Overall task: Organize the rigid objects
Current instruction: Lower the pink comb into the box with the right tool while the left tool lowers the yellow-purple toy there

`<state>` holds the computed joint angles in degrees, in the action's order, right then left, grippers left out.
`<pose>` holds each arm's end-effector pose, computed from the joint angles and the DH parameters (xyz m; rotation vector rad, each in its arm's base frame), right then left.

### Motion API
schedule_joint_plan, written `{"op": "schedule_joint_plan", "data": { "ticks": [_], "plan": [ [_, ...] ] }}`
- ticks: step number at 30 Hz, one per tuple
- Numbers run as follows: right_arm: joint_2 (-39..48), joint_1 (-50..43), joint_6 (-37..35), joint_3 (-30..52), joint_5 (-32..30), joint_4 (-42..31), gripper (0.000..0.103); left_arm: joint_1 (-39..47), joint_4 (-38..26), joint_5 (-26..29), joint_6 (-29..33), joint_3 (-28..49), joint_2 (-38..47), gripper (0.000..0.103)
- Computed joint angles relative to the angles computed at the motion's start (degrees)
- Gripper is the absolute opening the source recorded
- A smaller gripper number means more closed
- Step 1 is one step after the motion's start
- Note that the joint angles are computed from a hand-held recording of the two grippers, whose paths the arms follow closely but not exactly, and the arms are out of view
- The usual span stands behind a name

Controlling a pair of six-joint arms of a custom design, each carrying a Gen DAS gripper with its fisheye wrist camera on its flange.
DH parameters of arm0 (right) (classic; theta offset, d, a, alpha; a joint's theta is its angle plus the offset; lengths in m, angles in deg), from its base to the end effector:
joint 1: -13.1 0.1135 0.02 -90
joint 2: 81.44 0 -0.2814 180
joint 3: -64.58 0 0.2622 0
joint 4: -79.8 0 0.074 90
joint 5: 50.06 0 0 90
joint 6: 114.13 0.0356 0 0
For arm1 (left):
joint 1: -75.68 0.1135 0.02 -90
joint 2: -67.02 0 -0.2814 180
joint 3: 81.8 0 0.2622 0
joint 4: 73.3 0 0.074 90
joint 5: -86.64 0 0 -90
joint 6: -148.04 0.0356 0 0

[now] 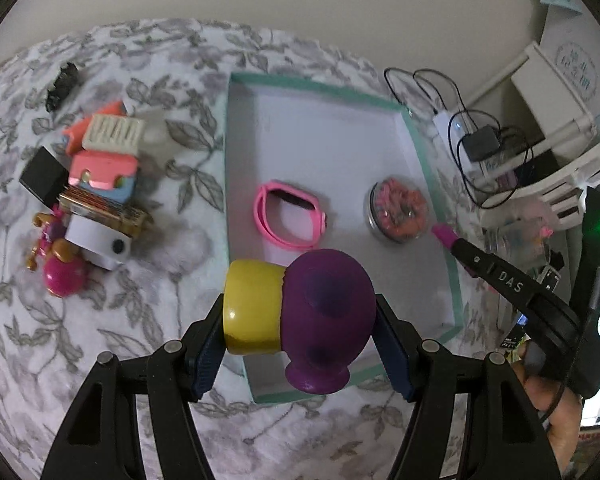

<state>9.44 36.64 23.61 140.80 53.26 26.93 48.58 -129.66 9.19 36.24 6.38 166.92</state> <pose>0.2962 0.1201 0.2281 0.6247 2.6165 0.0561 0.3220 -0.1735 0.2366 0.1917 2.8334 -0.5118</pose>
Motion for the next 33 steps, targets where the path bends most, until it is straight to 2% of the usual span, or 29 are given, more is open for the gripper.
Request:
{"op": "schedule_joint_plan", "data": {
  "ticks": [10,20,25,33],
  "plan": [
    [3.6,-0.8,-0.2,-1.7,-4.3,1.0,0.019,-0.3,0.8,0.5,0.1,-0.1,3.0,0.069],
    [3.6,0.1,0.2,-0.6,-3.7,0.0,0.02,-0.6,0.6,0.0,0.4,0.9,4.2,0.07],
    [4.5,0.6,0.0,0.5,-3.5,-0.1,0.02,-0.3,1.0,1.7,0.3,0.8,4.3,0.075],
    [6.2,1.5,-0.3,1.9,-3.3,-0.6,0.02,0.9,-0.6,2.5,0.9,1.4,2.5,0.075]
  ]
}}
